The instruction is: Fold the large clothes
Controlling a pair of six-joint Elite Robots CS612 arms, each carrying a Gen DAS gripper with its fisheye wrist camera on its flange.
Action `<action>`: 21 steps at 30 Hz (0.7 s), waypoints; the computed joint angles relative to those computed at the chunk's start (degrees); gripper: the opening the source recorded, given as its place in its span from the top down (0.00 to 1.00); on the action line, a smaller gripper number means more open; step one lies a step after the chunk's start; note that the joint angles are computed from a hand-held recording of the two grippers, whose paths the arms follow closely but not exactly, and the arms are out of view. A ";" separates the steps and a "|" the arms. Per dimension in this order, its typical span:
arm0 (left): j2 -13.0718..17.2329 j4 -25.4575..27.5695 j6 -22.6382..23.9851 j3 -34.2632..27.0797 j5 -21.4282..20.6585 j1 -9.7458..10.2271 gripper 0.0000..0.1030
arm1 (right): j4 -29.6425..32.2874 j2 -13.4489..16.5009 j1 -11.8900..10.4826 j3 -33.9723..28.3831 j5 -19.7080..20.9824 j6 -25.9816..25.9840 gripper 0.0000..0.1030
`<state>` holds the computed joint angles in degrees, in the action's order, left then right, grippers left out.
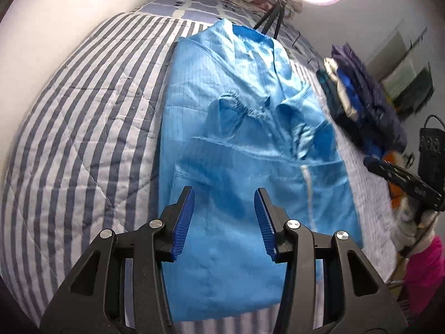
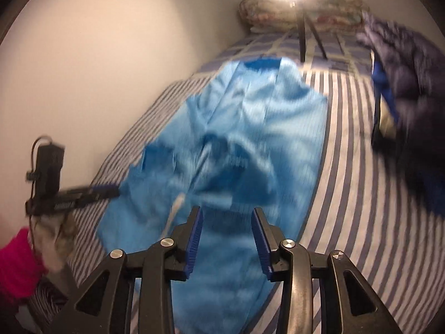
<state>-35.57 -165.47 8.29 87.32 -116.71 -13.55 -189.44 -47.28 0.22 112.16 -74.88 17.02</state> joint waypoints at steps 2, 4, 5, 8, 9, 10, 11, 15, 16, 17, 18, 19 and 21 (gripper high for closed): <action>0.89 0.84 0.00 -0.96 0.85 -0.18 0.56 | 0.73 0.63 0.43 0.20 -0.99 -0.15 0.62; 1.85 0.92 -0.68 -1.94 1.92 -0.38 0.56 | 1.77 1.56 0.75 -0.07 -2.38 0.42 0.62; 2.33 0.80 -0.86 -2.35 2.52 -0.48 0.56 | 1.69 2.01 0.67 -0.16 -2.22 0.78 0.62; 3.68 -0.11 -1.65 -3.13 2.19 -0.27 0.56 | 2.38 3.00 0.75 -0.57 -2.99 0.52 0.65; 3.90 -1.25 -1.67 -2.98 1.92 -0.23 0.56 | 2.53 3.24 0.88 -0.75 -3.45 0.12 0.66; 3.97 -2.57 -1.01 -2.59 2.30 -0.34 0.56 | 2.32 3.41 1.12 -0.84 -4.14 -0.34 0.66; 3.93 -3.74 0.20 -2.12 3.27 -0.60 0.56 | 2.90 3.15 1.31 -0.92 -4.68 -0.79 0.65; 3.14 -4.14 1.62 -1.09 3.91 -0.69 0.56 | -1.87 2.38 0.27 1.58 -1.86 2.92 0.60; 2.90 -3.62 0.45 -1.04 2.96 -0.30 0.56 | -4.43 2.18 -0.01 2.90 -1.66 4.49 0.55; 2.74 -3.48 -0.48 -0.92 1.68 0.22 0.55 | -6.51 2.04 -0.26 4.08 -1.84 5.76 0.38; 2.62 -3.38 -0.99 -0.83 0.98 0.65 0.46 | -8.72 2.00 -0.64 5.41 -1.53 7.15 0.27; 2.53 -3.32 -1.72 -0.84 0.98 0.95 0.42 | -10.20 2.04 -1.20 6.62 -0.13 8.44 0.26; 2.78 -2.13 -4.61 -1.56 0.19 2.02 0.34 | -11.52 2.47 -2.55 8.36 4.20 11.15 0.26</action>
<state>-32.79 -167.60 3.68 85.76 -116.51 -11.53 -200.96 -44.81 -2.34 120.52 -70.69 28.17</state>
